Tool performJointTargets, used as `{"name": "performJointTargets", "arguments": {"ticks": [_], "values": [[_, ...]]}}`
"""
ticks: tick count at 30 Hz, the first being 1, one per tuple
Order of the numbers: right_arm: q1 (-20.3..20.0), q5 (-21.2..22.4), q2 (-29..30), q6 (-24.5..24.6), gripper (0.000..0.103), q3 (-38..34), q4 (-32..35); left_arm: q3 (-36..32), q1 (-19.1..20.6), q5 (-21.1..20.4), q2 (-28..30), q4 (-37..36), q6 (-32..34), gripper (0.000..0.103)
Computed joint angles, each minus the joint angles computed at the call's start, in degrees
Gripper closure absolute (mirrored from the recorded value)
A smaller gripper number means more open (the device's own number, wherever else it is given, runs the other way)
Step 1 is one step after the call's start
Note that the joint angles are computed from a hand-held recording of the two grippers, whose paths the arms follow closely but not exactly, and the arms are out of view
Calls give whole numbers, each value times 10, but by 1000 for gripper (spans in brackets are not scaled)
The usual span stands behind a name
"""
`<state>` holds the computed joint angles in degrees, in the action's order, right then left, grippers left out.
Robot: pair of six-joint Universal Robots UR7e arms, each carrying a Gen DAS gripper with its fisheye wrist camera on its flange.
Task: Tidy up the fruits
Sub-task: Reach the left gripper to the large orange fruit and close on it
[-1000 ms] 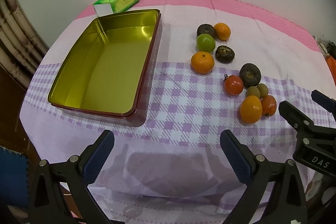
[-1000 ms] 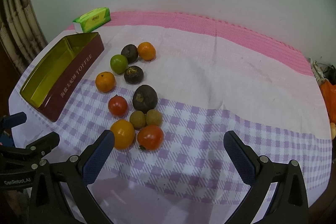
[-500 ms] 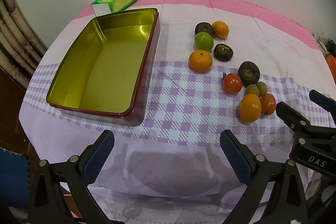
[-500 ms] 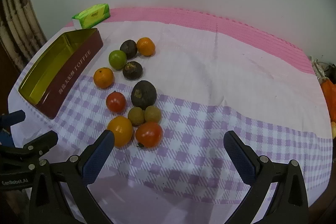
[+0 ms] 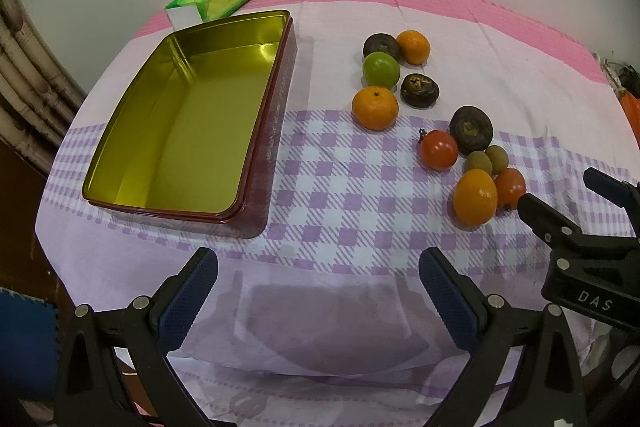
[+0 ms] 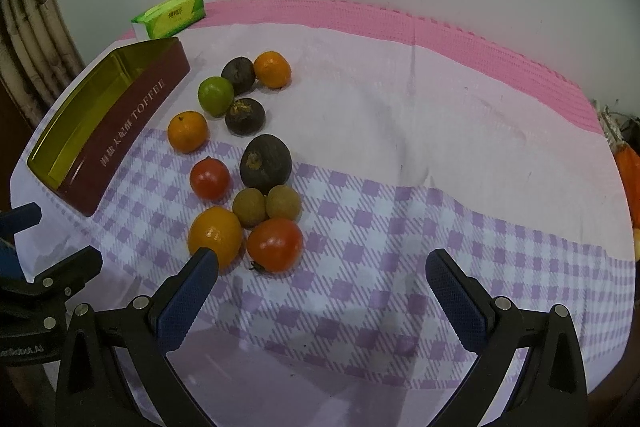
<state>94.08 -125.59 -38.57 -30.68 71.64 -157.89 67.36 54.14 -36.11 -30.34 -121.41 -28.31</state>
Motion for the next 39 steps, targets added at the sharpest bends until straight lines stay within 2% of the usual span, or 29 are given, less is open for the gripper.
{"name": "performJointTargets", "arguments": {"ticks": [7,16,25,39], "values": [[-1,-7,4,-8,0,-3,-3,-5,2,-3,4,5,0,3],[-8,-43,17,-24,0,-27,26,-17,2,-11,14,2,22,3],[-28,-56,10,-1,0,-37,55,-57,4,-58,43,-9,78,5],[-48,-34,8,54,0,-56,93,-143,11,-124,99,28,125,40]]}}
